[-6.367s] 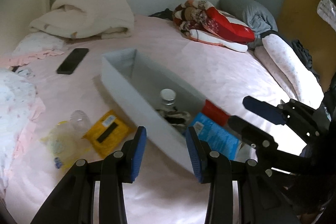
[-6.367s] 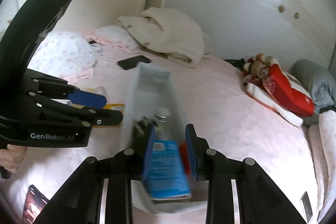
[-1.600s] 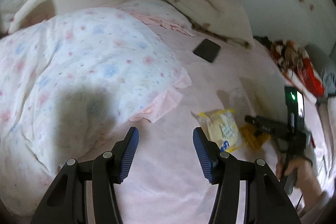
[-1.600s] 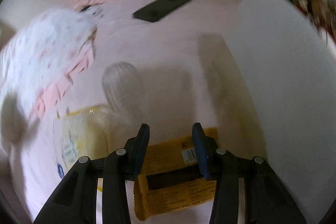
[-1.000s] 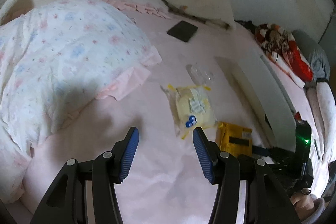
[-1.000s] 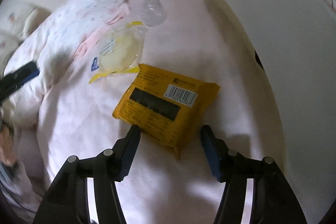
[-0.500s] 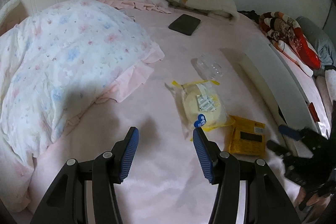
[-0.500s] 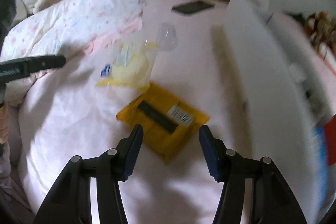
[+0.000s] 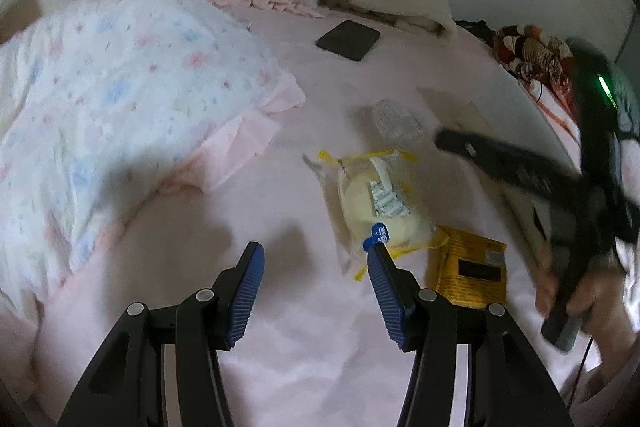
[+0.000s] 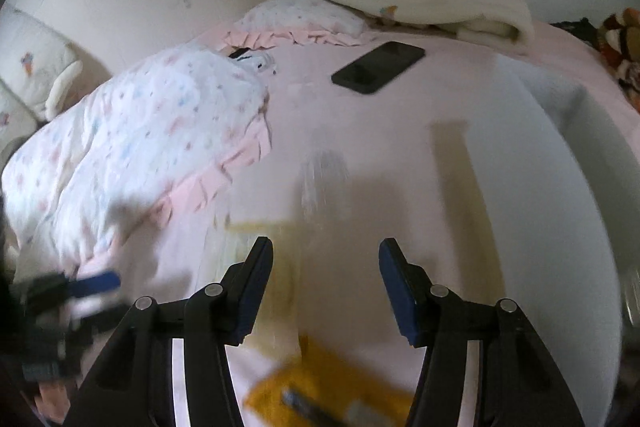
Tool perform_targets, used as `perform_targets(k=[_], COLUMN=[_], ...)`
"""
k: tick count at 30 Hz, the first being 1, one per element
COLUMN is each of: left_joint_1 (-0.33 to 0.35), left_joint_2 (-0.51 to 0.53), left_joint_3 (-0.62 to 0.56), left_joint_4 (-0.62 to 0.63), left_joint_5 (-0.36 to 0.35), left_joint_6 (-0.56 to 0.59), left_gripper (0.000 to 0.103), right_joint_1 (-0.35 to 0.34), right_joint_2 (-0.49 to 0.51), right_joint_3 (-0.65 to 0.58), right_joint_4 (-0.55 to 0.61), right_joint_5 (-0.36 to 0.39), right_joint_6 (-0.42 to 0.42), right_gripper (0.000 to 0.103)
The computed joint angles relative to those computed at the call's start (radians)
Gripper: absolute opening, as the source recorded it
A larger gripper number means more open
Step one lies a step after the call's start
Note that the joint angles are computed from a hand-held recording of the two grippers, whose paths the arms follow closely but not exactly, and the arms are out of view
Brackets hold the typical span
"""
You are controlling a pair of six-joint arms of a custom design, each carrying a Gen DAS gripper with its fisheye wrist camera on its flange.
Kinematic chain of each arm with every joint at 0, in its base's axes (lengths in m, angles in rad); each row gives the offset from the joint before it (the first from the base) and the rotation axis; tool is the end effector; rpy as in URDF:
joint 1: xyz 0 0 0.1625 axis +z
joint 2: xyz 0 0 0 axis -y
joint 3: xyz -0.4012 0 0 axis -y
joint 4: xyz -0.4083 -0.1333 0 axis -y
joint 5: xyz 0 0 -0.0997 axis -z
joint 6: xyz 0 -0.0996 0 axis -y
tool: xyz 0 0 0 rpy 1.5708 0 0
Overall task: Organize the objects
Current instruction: 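Grasp the clear plastic cup with the right gripper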
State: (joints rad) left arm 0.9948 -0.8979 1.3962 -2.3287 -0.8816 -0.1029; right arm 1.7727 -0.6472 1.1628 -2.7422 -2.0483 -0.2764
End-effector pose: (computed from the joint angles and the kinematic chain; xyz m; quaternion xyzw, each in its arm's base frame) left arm -0.2299 -0.7149 0.2324 0.1762 0.9176 -0.2264 0.2753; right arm 0.2478 -0.7743 0.1938 0.1439 -0.9117 0.3044 0.2354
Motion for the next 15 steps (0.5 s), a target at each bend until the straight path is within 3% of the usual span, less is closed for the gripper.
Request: perform_targets(k=[4,10,12,15], left_joint_1=[0.004,-0.006,-0.008,-0.009], left_joint_2=[0.021,0.025,0.020,0.017], left_joint_3=[-0.015,-0.009,-0.004,-0.002], left_joint_4=[-0.014,-0.047,-0.059,-0.059], left_joint_5=[-0.001,0.050,0.046,0.039], left_joint_6=[0.032,0.065,0.069,0.068], left_gripper=[0.052,0.052,0.052,0.052], right_joint_1=[-0.010,-0.041,-0.050,-0.051], right_joint_2=[0.071,0.128,0.130,0.081], right_joint_3=[-0.118,-0.220,-0.224,-0.133], right_joint_4=[0.052,0.178,0.207,0.135], right_joint_5=[0.014,0.068,0.083,0.096], right_joint_6=[0.014,0.119,0.141,0.148], right_gripper=[0.056,0.056,0.044,0.044])
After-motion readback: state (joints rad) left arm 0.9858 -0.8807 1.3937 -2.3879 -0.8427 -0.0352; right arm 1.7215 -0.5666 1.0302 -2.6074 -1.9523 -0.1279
